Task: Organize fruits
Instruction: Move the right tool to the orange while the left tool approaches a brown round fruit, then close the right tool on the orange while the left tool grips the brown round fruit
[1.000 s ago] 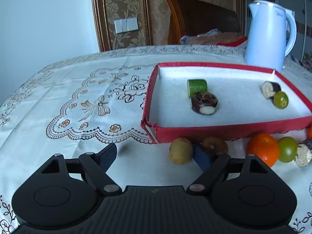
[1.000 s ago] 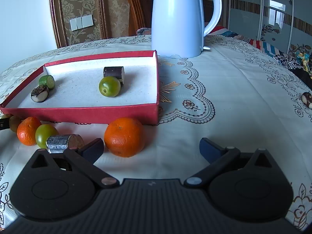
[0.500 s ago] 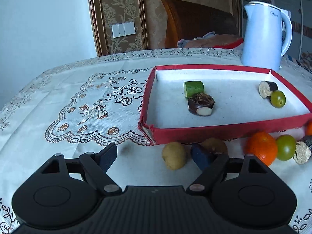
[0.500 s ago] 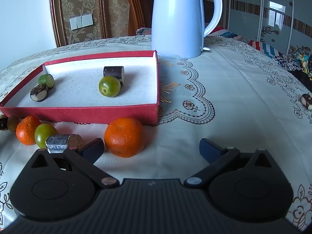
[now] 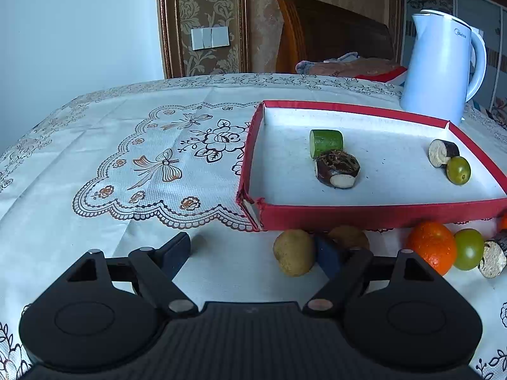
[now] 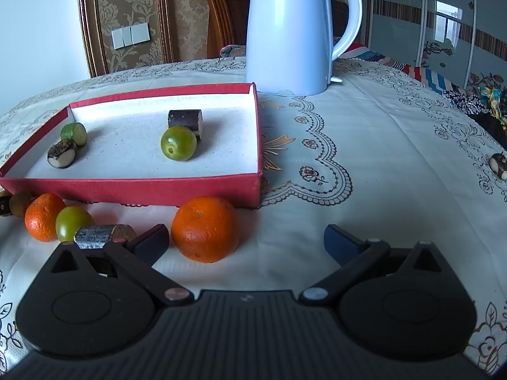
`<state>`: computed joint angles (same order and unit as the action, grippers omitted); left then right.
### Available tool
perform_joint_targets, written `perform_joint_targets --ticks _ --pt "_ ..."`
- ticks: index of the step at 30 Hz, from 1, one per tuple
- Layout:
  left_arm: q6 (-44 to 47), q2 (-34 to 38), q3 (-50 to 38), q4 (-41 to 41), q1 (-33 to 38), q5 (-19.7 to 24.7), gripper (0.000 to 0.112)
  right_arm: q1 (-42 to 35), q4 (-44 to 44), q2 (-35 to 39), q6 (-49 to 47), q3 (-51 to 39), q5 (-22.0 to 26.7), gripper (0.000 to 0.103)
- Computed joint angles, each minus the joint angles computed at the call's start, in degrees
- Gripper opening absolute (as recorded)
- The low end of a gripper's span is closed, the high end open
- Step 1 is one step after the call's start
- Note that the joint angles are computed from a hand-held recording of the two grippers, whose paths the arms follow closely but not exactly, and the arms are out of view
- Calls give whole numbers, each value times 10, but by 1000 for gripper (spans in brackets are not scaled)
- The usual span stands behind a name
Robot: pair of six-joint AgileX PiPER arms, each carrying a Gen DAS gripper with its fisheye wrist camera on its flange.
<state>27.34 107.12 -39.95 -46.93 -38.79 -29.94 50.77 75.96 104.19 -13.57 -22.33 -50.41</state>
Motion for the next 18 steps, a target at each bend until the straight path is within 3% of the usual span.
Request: perform_joint_targets --ticks 6,8,18 --pt "-9 -1 4 12 -1 -4 78 4 -8 1 20 7 -9 96" --pt "-17 -2 8 20 -2 -10 60 5 -16 1 30 11 -13 91" --pt "-61 -8 23 88 -1 -15 31 16 -44 3 33 15 -24 64"
